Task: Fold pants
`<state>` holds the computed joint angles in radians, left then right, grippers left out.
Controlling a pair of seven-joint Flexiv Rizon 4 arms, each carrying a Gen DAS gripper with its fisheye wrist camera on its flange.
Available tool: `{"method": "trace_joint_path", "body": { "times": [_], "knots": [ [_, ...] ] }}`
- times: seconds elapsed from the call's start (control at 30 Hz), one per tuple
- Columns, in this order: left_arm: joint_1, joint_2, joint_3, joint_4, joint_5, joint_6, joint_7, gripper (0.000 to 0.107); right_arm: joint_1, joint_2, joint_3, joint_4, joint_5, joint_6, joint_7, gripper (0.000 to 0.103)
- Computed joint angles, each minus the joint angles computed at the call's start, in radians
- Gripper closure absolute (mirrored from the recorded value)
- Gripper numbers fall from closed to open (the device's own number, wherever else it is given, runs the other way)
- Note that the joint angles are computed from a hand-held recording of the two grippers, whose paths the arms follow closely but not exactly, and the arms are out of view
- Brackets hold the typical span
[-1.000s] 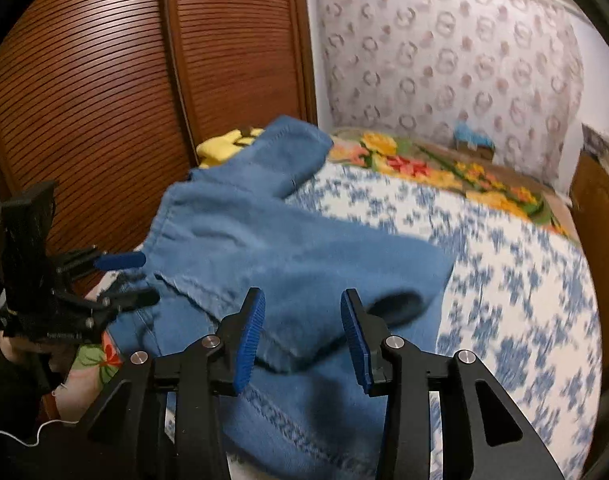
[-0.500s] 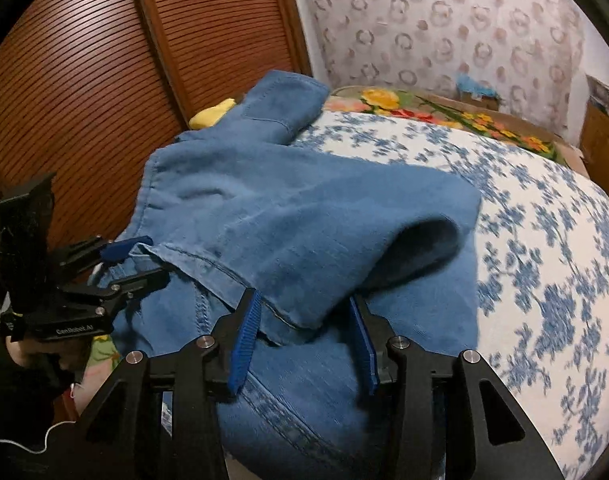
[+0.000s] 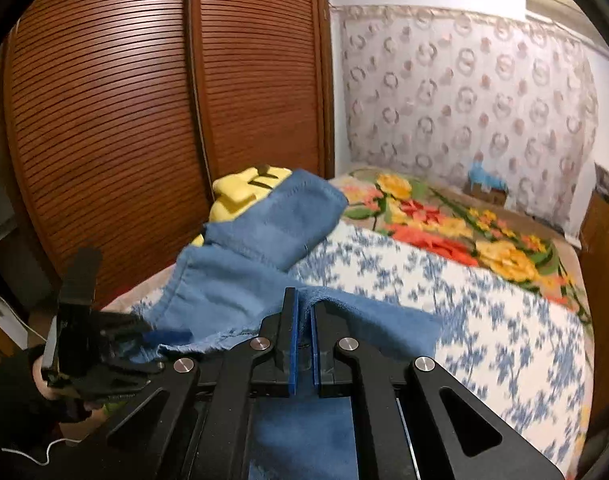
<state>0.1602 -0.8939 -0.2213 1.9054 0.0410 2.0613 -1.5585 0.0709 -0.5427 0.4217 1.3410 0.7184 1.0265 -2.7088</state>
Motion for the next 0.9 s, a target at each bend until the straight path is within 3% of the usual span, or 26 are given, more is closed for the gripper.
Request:
{"method": "trace_joint_path", "body": {
  "times": [0.07, 0.17, 0.3, 0.47, 0.7, 0.8, 0.87, 0.9],
  "knots": [
    [-0.014, 0.025, 0.008, 0.028, 0.002, 0.032, -0.007, 0.093, 0.017, 0.001, -0.002, -0.010, -0.012, 0.006, 0.003, 0.098],
    [0.029, 0.067, -0.028, 0.090, 0.067, 0.104, -0.040, 0.097, 0.038, -0.029, 0.002, -0.066, -0.031, 0.004, -0.003, 0.098],
    [0.041, 0.141, -0.007, 0.177, 0.112, 0.195, -0.097, 0.097, 0.084, -0.071, 0.007, -0.157, -0.070, -0.030, 0.014, 0.098],
    [0.025, 0.169, 0.058, 0.228, 0.094, 0.209, -0.130, 0.098, 0.162, -0.140, -0.010, -0.258, -0.157, -0.111, 0.067, 0.098],
    [0.046, 0.136, 0.072, 0.246, 0.071, 0.140, -0.160, 0.096, 0.258, -0.261, -0.058, -0.386, -0.291, -0.252, 0.188, 0.098],
    [0.016, 0.141, 0.099, 0.248, 0.034, 0.121, -0.144, 0.087, 0.277, -0.287, -0.073, -0.417, -0.337, -0.298, 0.206, 0.081],
    [-0.006, 0.145, 0.117, 0.254, 0.008, 0.130, -0.137, 0.078, 0.271, -0.318, -0.078, -0.462, -0.350, -0.298, 0.198, 0.063],
    [-0.012, 0.145, 0.123, 0.256, -0.001, 0.140, -0.135, 0.076, 0.273, -0.320, -0.081, -0.460, -0.350, -0.277, 0.204, 0.062]
  ]
}}
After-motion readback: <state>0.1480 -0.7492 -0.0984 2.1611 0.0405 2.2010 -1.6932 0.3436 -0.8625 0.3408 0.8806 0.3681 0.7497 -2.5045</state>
